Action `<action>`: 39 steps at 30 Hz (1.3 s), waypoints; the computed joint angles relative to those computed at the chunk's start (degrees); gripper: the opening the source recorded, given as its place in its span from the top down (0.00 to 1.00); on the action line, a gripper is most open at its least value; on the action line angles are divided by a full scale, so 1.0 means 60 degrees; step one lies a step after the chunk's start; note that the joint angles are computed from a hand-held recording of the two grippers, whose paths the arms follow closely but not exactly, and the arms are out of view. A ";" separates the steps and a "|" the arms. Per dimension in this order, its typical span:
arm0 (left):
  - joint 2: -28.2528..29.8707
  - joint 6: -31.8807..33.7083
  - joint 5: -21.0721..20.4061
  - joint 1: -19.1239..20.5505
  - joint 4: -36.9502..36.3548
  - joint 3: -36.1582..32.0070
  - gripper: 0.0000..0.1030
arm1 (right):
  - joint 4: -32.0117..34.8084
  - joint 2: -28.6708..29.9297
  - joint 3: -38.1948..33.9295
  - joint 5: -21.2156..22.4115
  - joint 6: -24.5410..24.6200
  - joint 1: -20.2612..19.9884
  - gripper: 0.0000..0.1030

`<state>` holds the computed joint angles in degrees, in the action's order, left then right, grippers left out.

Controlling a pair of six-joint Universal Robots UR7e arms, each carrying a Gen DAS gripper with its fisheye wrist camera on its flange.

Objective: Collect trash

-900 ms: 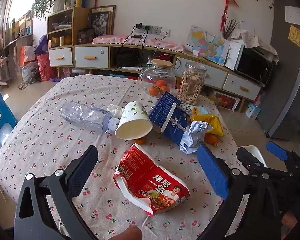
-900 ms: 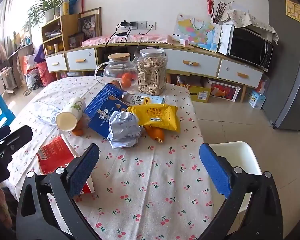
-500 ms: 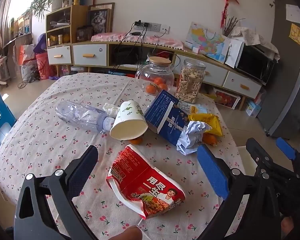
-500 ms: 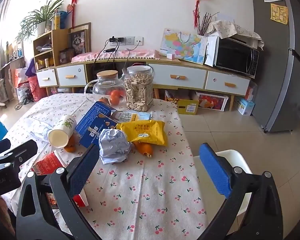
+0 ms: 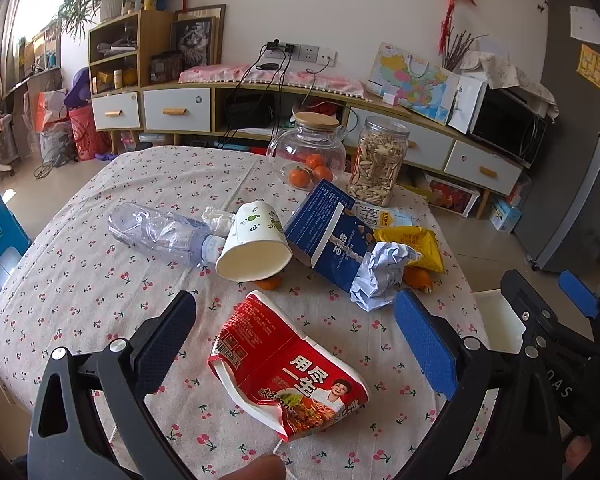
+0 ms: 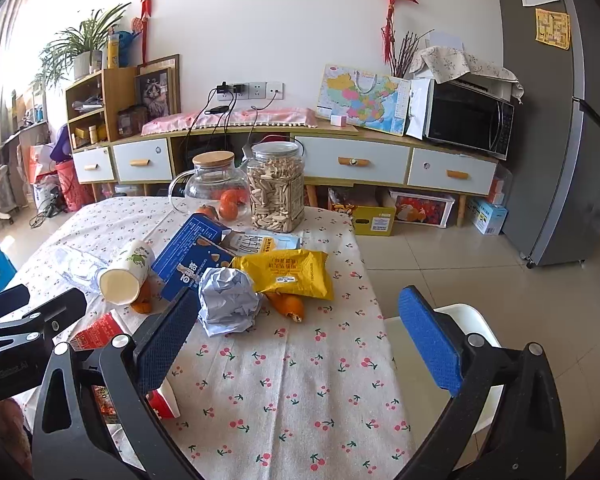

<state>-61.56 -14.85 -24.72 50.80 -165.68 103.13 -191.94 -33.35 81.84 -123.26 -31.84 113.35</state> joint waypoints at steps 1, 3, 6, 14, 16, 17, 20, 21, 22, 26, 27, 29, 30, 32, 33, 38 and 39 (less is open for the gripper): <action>-0.0010 -0.0051 -0.0049 0.0016 0.0057 -0.0007 0.06 | -0.0065 0.0001 0.0005 -0.0001 -0.0031 -0.0002 0.07; -0.0004 -0.0090 -0.0077 0.0026 0.0105 -0.0012 0.06 | -0.0050 -0.0026 0.0020 0.0014 -0.0012 -0.0019 0.07; 0.0006 -0.0068 -0.0071 0.0032 0.0093 0.0005 0.06 | 0.0025 -0.0038 0.0026 0.0054 0.0078 -0.0028 0.07; 0.0002 -0.0118 -0.0094 0.0069 0.0114 0.0033 0.06 | 0.0158 -0.0105 0.0084 0.0101 0.0136 -0.0074 0.07; 0.0000 -0.0163 -0.0116 0.0082 0.0177 0.0039 0.06 | 0.0245 -0.0109 0.0090 0.0088 0.0182 -0.0085 0.07; -0.0005 -0.0189 -0.0134 0.0092 0.0210 0.0042 0.06 | 0.0268 -0.0121 0.0109 0.0103 0.0215 -0.0095 0.07; -0.0019 -0.0284 -0.0161 0.0103 0.0307 0.0052 0.06 | 0.0270 -0.0130 0.0130 0.0119 0.0238 -0.0103 0.07; -0.0021 -0.0313 -0.0155 0.0105 0.0357 0.0034 0.06 | 0.0258 -0.0127 0.0131 0.0124 0.0248 -0.0105 0.07; -0.0022 -0.0327 -0.0148 0.0108 0.0366 0.0036 0.06 | 0.0292 -0.0139 0.0130 0.0136 0.0273 -0.0111 0.07; -0.0014 -0.0325 -0.0154 0.0122 0.0395 0.0015 0.06 | 0.0347 -0.0147 0.0135 0.0145 0.0336 -0.0118 0.07; -0.0016 -0.0332 -0.0158 0.0123 0.0408 0.0010 0.06 | 0.0369 -0.0165 0.0142 0.0161 0.0340 -0.0131 0.07; -0.0016 -0.0364 -0.0172 0.0130 0.0459 0.0002 0.06 | 0.0375 -0.0165 0.0143 0.0160 0.0330 -0.0129 0.07; -0.0021 -0.0376 -0.0180 0.0135 0.0471 0.0007 0.06 | 0.0379 -0.0168 0.0144 0.0166 0.0334 -0.0131 0.07; -0.0034 -0.0389 -0.0182 0.0140 0.0467 0.0027 0.06 | 0.0393 -0.0167 0.0148 0.0164 0.0344 -0.0132 0.07; -0.0040 -0.0388 -0.0179 0.0141 0.0461 0.0035 0.06 | 0.0391 -0.0169 0.0151 0.0164 0.0351 -0.0130 0.07; -0.0047 -0.0379 -0.0170 0.0145 0.0448 0.0045 0.06 | 0.0395 -0.0162 0.0157 0.0168 0.0357 -0.0132 0.07; -0.0047 -0.0379 -0.0170 0.0145 0.0448 0.0045 0.06 | 0.0396 -0.0156 0.0165 0.0178 0.0363 -0.0136 0.07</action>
<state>-61.84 -17.12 -25.75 51.67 -162.99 103.40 -189.57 -34.28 82.83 -122.19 -29.67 112.53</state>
